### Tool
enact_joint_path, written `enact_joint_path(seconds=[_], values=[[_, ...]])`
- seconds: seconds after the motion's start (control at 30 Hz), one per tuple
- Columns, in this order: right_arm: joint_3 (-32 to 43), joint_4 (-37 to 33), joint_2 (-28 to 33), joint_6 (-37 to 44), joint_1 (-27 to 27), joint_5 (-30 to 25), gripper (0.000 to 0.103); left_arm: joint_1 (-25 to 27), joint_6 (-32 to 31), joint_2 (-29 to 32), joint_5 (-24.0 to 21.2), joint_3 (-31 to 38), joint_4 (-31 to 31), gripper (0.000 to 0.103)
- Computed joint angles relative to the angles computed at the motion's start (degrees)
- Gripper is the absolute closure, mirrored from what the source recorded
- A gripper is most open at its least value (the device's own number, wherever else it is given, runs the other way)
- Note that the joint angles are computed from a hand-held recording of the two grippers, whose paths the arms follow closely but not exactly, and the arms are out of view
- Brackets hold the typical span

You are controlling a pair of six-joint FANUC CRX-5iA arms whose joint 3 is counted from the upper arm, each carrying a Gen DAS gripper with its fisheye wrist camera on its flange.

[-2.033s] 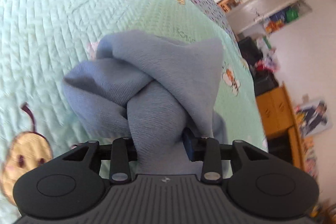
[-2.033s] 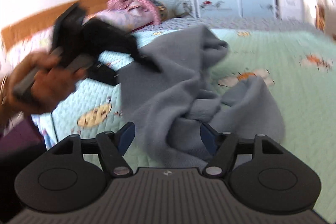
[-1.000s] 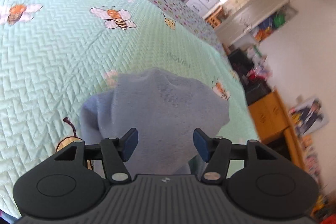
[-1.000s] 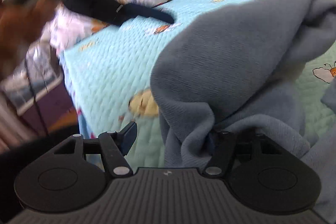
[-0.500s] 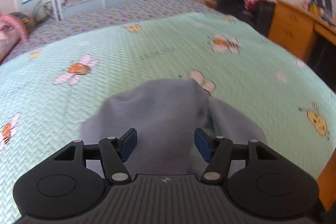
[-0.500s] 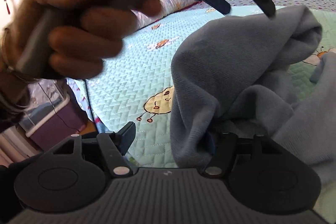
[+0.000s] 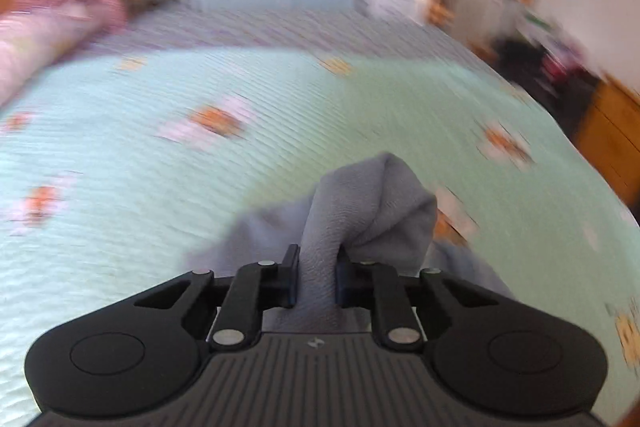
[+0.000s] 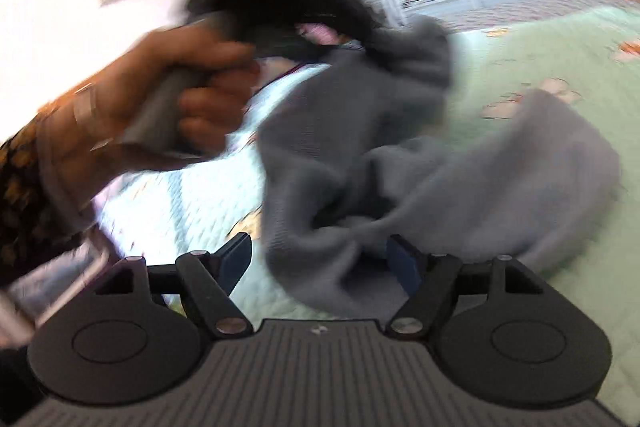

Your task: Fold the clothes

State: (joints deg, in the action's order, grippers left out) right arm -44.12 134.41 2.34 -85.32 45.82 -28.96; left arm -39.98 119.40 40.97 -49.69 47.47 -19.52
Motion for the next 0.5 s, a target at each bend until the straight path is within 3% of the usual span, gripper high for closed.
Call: enact_joint_path(seconds=[0.07, 0.13, 0.27, 0.37, 0.5], values=[[-1.6, -2.9, 0.0, -1.7, 1.4, -4.6, 0.027, -0.7, 6.8, -3.3, -5.5, -1.2, -8.2, 0.089], [-3.4, -6.4, -0.3, -3.0, 3.0, -8.8, 0.026, -0.1, 9.5, -6.0, -10.6, -3.8, -10.9, 0.089], [-5.0, -12.5, 0.0, -8.1, 4.8, -13.3, 0.025, 3.3, 11.3, -10.4, -14.4, -13.1, -7.2, 0.089], [-4.6, -13.4, -0.2, -12.9, 2.7, -11.3, 0.024, 5.2, 11.4, -10.9, -15.3, -17.3, -2.6, 0.089], [-4.8, -20.9, -0.4, -11.5, 4.7, -13.3, 0.022, 5.0, 9.9, -9.5, -15.5, -17.6, -1.2, 0.090]])
